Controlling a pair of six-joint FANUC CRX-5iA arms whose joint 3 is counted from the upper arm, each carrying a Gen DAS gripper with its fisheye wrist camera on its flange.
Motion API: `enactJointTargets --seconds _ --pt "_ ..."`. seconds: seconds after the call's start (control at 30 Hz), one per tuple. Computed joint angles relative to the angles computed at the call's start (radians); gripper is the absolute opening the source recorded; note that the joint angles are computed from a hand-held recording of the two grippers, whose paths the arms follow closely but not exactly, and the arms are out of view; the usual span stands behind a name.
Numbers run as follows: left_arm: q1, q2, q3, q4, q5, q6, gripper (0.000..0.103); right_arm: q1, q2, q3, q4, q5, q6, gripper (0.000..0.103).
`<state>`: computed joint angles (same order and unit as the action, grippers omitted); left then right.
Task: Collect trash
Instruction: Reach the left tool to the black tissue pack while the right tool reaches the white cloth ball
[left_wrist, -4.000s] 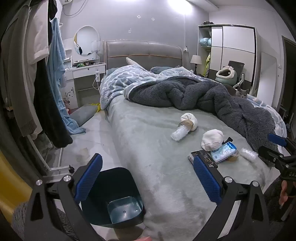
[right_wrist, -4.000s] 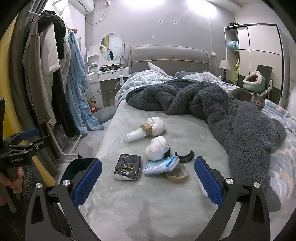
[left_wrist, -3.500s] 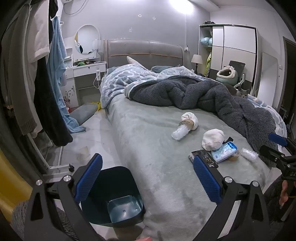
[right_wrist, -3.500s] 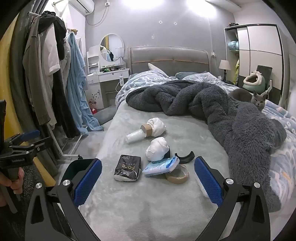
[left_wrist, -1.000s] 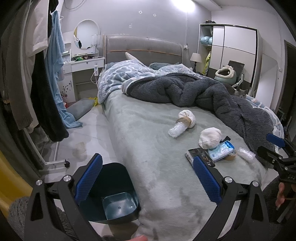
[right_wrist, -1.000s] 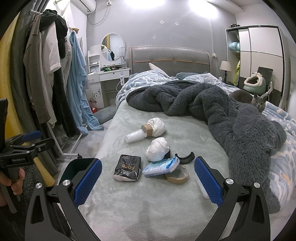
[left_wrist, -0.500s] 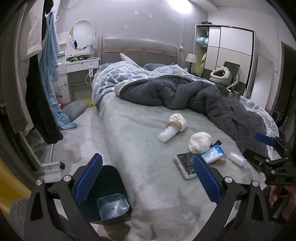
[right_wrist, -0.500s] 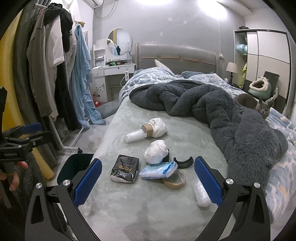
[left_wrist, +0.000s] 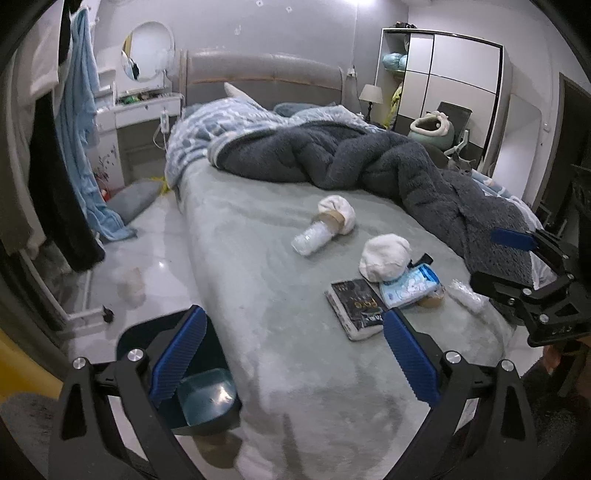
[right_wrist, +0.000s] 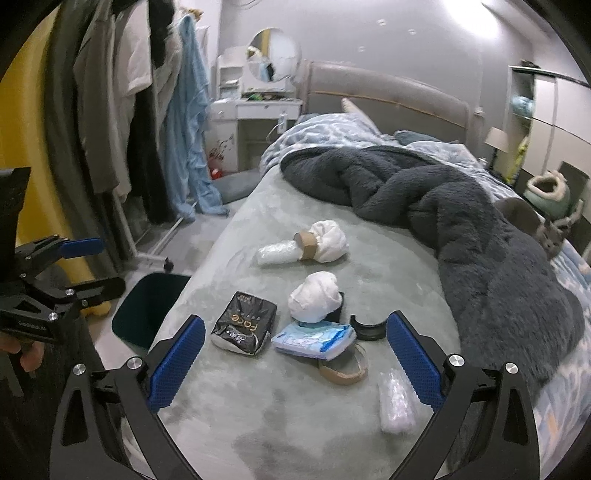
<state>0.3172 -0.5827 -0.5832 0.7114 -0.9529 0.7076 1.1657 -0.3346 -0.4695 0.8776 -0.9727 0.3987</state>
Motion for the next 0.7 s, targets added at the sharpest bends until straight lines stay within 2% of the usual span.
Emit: enactJointTargets --seconds 0.33,0.57,0.7 --pt "-0.067 0.081 0.021 -0.037 0.004 0.072 0.092 -0.104 0.065 0.087 -0.197 0.060 0.304 0.093" --pt "-0.146 0.147 0.031 -0.071 0.038 0.128 0.090 -0.167 0.129 0.158 -0.333 0.065 0.501 0.087" --pt "-0.173 0.180 0.031 -0.063 0.048 0.124 0.090 -0.207 0.157 0.195 -0.405 0.068 0.601 0.086"
